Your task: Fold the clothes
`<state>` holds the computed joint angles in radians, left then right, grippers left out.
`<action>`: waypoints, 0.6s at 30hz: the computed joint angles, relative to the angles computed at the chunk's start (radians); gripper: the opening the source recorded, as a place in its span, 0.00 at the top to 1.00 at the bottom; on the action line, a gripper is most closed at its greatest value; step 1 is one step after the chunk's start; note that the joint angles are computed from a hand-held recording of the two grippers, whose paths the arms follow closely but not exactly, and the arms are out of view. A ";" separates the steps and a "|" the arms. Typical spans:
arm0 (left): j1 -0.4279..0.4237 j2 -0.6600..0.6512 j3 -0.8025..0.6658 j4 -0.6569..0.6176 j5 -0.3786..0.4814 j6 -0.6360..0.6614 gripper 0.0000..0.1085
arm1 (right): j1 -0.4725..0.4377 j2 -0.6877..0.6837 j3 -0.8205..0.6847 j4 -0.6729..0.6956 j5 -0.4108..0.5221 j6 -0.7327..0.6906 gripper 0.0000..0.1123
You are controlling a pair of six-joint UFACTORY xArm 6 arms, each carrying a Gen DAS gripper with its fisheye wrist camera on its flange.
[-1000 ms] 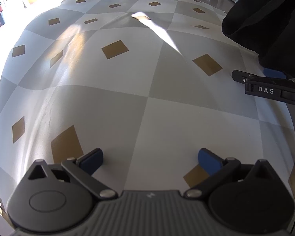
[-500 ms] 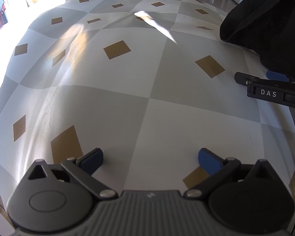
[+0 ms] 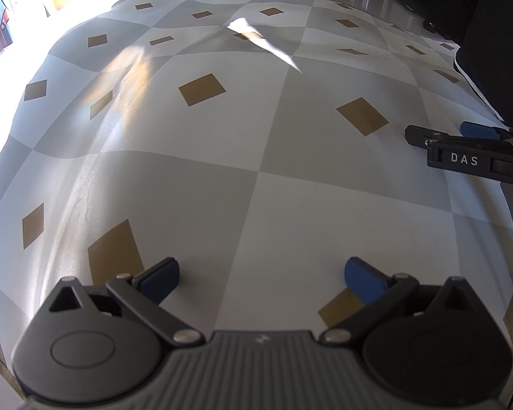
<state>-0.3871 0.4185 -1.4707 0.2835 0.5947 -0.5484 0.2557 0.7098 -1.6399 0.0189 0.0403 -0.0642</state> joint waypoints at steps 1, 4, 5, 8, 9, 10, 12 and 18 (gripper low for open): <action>0.000 0.000 -0.001 -0.003 0.000 0.005 0.05 | 0.000 0.000 0.000 0.000 0.000 0.000 0.16; 0.002 -0.003 0.007 -0.013 -0.010 0.025 0.05 | 0.000 0.000 0.000 0.000 0.000 0.000 0.16; 0.003 -0.005 0.013 -0.011 -0.016 0.025 0.05 | 0.000 0.000 0.000 0.000 0.000 0.000 0.16; 0.002 -0.007 0.017 -0.005 -0.020 0.019 0.05 | 0.000 0.000 0.000 0.001 0.000 -0.001 0.16; 0.001 -0.006 0.015 -0.003 -0.018 0.017 0.05 | 0.000 0.000 0.000 0.001 0.000 -0.001 0.16; 0.001 -0.005 0.013 -0.001 -0.016 0.013 0.05 | 0.000 0.000 0.000 0.001 0.000 -0.001 0.16; 0.000 -0.004 0.011 0.001 -0.013 0.008 0.05 | 0.000 0.000 0.000 0.001 0.000 -0.001 0.16; 0.001 -0.004 0.010 -0.005 -0.012 0.014 0.05 | 0.000 0.000 0.000 0.001 0.000 -0.001 0.16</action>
